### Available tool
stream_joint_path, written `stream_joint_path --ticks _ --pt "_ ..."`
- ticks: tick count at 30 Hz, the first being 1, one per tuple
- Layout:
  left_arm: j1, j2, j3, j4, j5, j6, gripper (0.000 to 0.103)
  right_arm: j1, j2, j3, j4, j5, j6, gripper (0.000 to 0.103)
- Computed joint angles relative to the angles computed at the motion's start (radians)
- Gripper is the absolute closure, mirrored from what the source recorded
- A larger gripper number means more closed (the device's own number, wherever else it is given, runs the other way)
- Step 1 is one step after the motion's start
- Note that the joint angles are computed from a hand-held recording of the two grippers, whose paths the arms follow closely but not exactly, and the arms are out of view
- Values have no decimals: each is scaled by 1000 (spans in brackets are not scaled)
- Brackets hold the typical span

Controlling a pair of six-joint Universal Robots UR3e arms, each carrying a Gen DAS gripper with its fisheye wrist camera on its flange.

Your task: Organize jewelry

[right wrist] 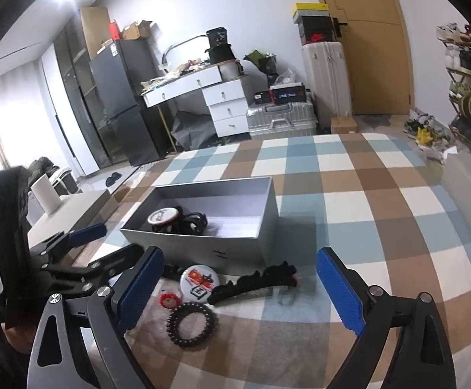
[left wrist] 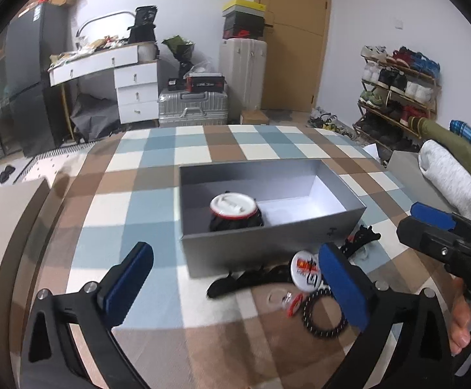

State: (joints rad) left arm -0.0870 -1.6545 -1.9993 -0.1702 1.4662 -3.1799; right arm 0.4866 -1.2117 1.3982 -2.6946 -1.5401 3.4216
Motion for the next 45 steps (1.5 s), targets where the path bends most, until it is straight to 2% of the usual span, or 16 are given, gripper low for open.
stream_joint_path --ticks 5,14,23,29,32,35,37,39,41,45 --pt "19 44 -24 -43 -5 -5 3 16 6 -25 40 -1 -23 7" --pt "25 114 -107 -13 0 17 1 46 -5 -22 87 -19 -33 0" --pt "59 149 -168 -14 -38 -3 1 57 7 -21 143 -15 -47 0" --pt "46 148 -163 -35 -14 18 1 61 29 -39 196 -10 -59 0" --pt "65 157 -174 -50 -33 16 1 71 38 -47 205 -13 -72 0" --pt "72 157 -178 -48 -34 5 1 80 51 -59 217 -12 -80 1" --pt "57 149 -178 -42 0 8 1 83 63 -71 230 -4 -87 1" --pt "57 148 -182 -42 -1 15 1 87 79 -88 253 8 -99 10" --pt "61 147 -180 -53 -10 19 1 94 97 -112 284 19 -108 14" --pt "61 150 -187 -53 -2 23 1 106 119 -127 288 22 -115 16"
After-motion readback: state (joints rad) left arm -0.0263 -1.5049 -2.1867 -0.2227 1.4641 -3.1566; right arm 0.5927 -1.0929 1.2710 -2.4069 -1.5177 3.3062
